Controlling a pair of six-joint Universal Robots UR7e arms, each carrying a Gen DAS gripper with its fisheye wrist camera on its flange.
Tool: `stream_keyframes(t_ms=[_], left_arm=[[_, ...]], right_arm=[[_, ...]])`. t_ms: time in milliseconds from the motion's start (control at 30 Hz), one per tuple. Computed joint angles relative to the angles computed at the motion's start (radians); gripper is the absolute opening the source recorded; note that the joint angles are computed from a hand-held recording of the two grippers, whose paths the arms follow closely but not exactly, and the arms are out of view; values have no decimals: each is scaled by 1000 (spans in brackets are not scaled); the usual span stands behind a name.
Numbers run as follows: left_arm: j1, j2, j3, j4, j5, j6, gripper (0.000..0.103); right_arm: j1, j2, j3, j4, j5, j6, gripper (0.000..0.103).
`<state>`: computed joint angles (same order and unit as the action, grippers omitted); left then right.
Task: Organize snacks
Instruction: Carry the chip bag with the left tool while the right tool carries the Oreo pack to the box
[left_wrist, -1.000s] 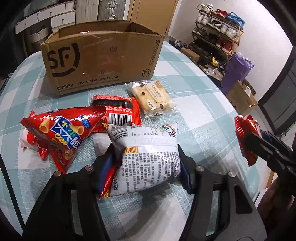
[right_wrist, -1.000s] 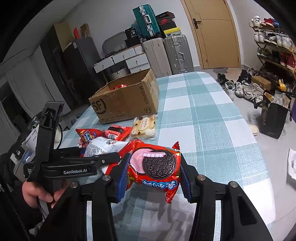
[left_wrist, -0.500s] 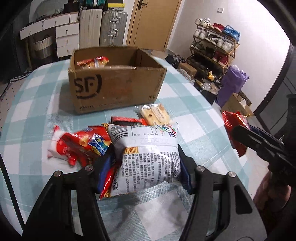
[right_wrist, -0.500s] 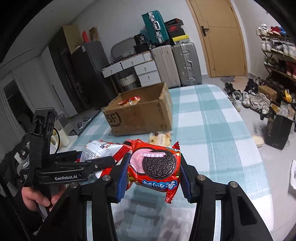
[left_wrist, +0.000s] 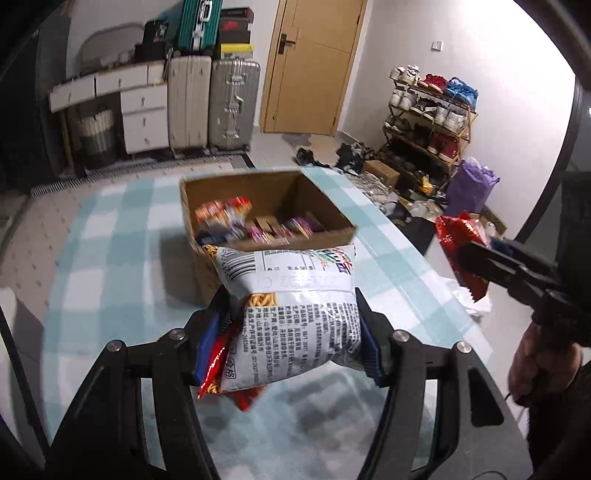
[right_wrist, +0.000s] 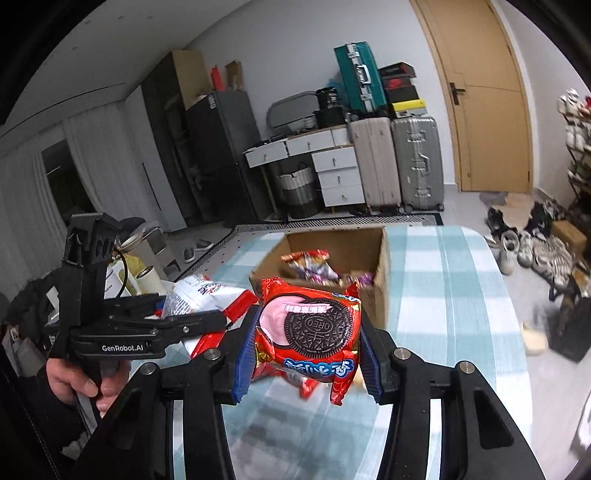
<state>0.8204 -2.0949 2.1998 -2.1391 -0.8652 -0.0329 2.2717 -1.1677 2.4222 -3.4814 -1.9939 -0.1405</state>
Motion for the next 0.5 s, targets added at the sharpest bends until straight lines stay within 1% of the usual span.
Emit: stream_keyframes(t_ms=[100, 167, 267, 400, 500], left_arm=[[-4, 36, -46, -8, 15, 34, 59], [5, 66, -80, -17, 17, 53, 59], [36, 113, -136, -34, -9, 71, 59], [98, 191, -222, -52, -68, 76, 59], [121, 236, -260, -88, -63, 101, 59]], right_arm=[[1, 15, -52, 28, 3, -29, 48], [-3, 26, -84, 39, 12, -41, 48], [-9, 44, -135, 58, 25, -56, 48], [-9, 78, -208, 84, 27, -85, 48], [-18, 101, -255, 111, 33, -95, 48]])
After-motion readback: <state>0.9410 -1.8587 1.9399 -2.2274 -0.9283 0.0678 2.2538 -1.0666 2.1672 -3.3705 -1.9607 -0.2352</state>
